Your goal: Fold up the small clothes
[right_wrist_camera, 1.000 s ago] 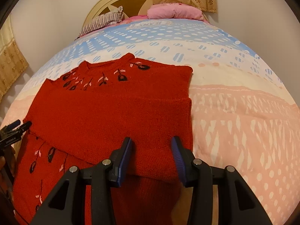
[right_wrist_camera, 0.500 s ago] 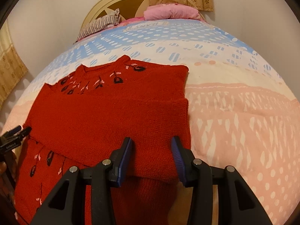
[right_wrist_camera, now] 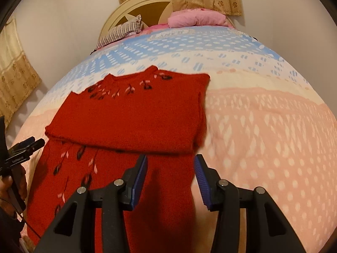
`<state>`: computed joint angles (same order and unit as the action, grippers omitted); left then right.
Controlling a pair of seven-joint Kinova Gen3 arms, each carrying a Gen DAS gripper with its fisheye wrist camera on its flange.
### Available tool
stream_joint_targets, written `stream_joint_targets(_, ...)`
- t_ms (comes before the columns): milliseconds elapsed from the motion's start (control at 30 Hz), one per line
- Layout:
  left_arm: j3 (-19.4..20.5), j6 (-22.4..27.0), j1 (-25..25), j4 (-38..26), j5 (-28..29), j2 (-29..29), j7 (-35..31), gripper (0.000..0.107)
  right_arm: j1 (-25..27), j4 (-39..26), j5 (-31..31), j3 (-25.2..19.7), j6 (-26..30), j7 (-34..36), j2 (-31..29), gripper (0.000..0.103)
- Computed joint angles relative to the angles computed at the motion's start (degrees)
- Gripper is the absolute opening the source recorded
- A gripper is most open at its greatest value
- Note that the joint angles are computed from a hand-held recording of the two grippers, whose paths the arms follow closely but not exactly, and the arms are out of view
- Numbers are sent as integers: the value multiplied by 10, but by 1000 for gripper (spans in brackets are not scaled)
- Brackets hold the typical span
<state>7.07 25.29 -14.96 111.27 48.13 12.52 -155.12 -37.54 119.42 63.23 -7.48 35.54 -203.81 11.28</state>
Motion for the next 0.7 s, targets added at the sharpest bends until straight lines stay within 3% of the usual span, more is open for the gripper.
stream_joint_targets(167,-4,14,-10,23,26,-20,-35,103,-18,24,-2,-16,15,-32,-11,48)
stream_joint_targets(433,-36,35,-6,55,53,-44,-81,103,-51,44,-6,-43,51,-70,-21,50)
stream_joint_targets(700,-77,71,-8,106,95,-81,-168,103,-97,53,-19,-76,100,-110,-24,53)
